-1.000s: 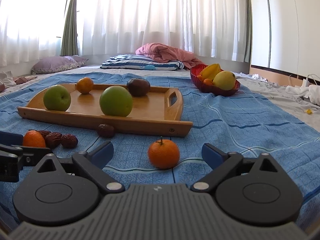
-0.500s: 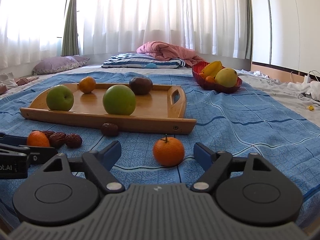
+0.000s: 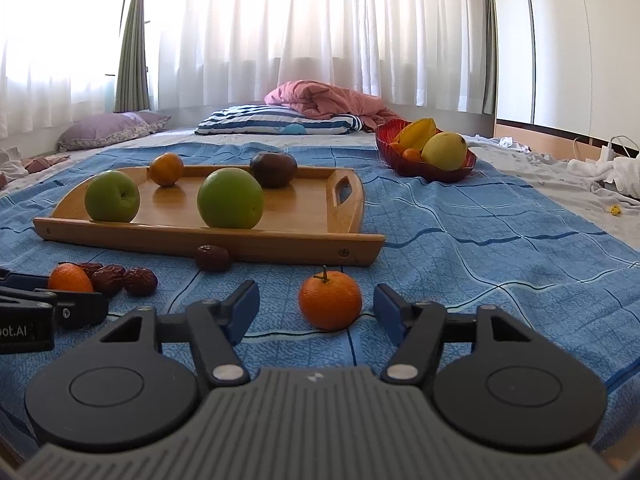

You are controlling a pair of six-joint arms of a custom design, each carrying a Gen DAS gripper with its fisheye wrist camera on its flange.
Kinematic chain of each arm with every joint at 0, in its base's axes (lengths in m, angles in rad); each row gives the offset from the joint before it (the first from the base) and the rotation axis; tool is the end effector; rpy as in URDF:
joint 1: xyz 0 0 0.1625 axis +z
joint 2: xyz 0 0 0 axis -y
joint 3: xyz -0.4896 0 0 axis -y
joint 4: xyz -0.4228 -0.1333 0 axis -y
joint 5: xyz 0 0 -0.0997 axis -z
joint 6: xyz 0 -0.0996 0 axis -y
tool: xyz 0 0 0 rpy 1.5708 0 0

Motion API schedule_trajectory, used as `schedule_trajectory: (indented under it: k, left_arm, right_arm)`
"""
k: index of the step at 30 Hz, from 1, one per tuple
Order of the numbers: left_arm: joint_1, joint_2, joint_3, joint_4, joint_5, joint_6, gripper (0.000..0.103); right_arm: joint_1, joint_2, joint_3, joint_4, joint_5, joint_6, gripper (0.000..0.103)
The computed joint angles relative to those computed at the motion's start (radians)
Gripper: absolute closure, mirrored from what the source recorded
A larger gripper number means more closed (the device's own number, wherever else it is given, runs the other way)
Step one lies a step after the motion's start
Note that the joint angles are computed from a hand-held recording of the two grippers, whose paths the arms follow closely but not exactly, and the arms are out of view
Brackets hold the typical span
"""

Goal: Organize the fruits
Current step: 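Grasp the large orange with the left gripper while the right gripper grasps the small mandarin, then lift the orange and mandarin and carry them over the wooden tray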

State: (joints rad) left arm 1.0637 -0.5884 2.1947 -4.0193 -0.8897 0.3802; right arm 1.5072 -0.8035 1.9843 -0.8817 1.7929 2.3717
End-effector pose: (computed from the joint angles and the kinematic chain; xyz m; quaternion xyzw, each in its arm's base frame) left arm -0.0794 -0.5466 0.0346 0.2459 0.8356 -0.4038 0.2798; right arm 0.0753 -0.5700 0.0000 0.2148 -0.7730 0.5036 0.3204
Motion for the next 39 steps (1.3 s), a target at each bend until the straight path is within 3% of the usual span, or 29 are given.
schedule_trajectory:
  k: [5, 10, 19, 31, 39]
  left_arm:
    - [0.000, 0.000, -0.001, -0.001, 0.000, 0.004, 0.065]
    - [-0.001, -0.006, 0.001, -0.004, -0.008, 0.007, 0.065]
    - [-0.006, -0.017, 0.006, -0.041, -0.009, 0.041, 0.066]
    - [0.003, -0.076, -0.033, -0.064, -0.022, 0.102, 0.066]
    - [0.033, -0.151, -0.115, 0.086, -0.056, 0.091, 0.066]
  right_arm:
    - [0.003, 0.001, 0.002, -0.012, 0.007, -0.001, 0.045]
    - [0.011, 0.001, 0.007, -0.038, 0.028, -0.015, 0.063]
    - [0.015, -0.008, 0.005, -0.024, 0.031, 0.006, 0.065]
    - [0.044, -0.024, -0.019, 0.003, -0.023, 0.036, 0.066]
    - [0.077, -0.019, -0.129, 0.135, -0.052, 0.077, 0.066]
